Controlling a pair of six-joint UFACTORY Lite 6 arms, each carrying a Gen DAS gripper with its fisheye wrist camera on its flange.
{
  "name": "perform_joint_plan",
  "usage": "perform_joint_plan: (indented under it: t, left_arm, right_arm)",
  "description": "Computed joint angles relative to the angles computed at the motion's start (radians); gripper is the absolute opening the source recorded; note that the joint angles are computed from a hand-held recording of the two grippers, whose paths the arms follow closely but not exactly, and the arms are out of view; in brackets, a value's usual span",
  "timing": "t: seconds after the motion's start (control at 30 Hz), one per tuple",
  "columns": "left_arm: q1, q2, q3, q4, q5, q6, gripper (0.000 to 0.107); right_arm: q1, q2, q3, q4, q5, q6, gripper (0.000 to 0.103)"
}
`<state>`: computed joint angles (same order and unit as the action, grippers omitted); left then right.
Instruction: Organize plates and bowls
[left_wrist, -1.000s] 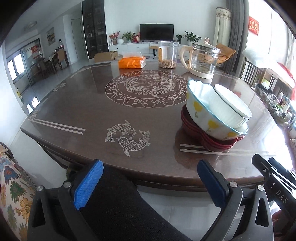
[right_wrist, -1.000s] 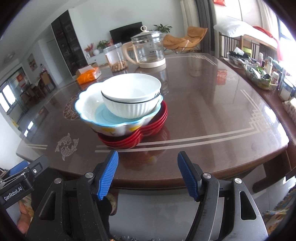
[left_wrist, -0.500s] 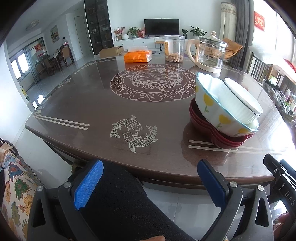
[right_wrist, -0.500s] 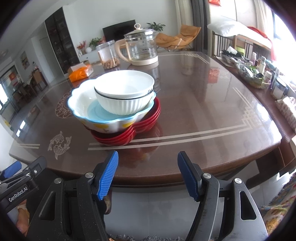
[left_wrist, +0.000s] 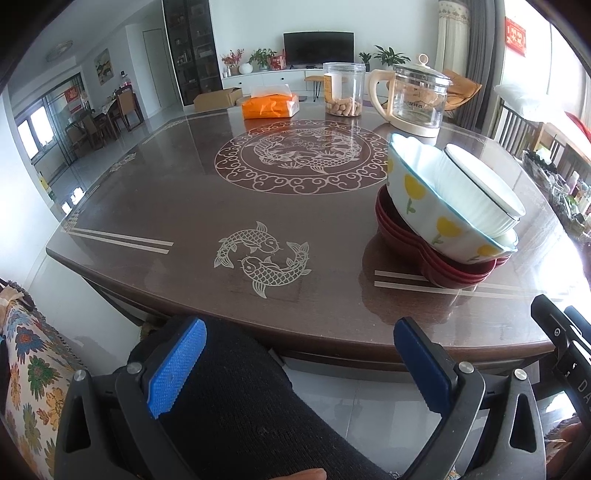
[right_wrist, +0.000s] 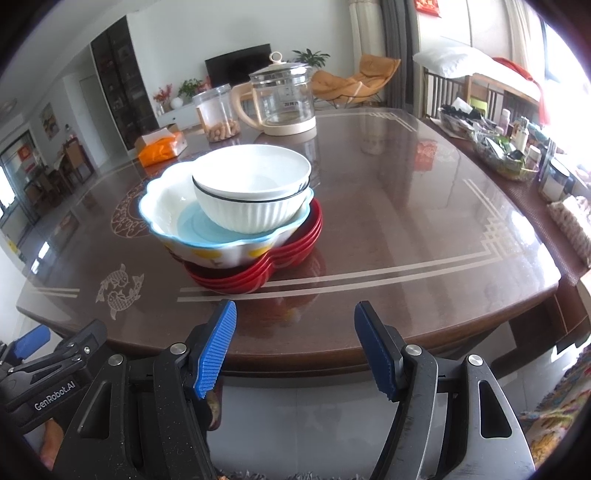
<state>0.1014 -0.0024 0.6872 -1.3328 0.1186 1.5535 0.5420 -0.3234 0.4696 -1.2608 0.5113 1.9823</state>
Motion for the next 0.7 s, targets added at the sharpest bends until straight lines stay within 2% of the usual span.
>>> perform_joint_plan:
  t: [0.13,0.23,0.37,0.47,0.53,0.7]
  left_arm:
    - [0.022,-0.012,0.001,0.055,0.039,-0.047,0.101]
    - [0.041,-0.023,0.011,0.155,0.070,-0.142,0.101]
    - [0.073,-0.051,0.030,0.285,0.129,-0.255,0.101]
    - [0.094,-0.074,0.048,0.376,0.185,-0.337,0.101]
    - [0.099,-0.102,0.051,0.418,0.210,-0.372,0.101]
    - [0.101,-0.186,0.055,0.514,0.257,-0.448,0.101]
  right_arm:
    - [0.054,-0.012,0.010,-0.015,0.056,0.008,0.070]
    - [0.081,-0.015,0.023,-0.007,0.084,-0.009,0.070]
    - [0.082,-0.052,0.044,0.090,0.092,-0.144,0.070]
    - [0.113,-0.104,0.054,0.151,0.150,-0.216,0.070]
    - [0.137,-0.142,0.061,0.190,0.184,-0.258,0.076]
    - [0.205,-0.191,0.103,0.258,0.279,-0.319,0.077]
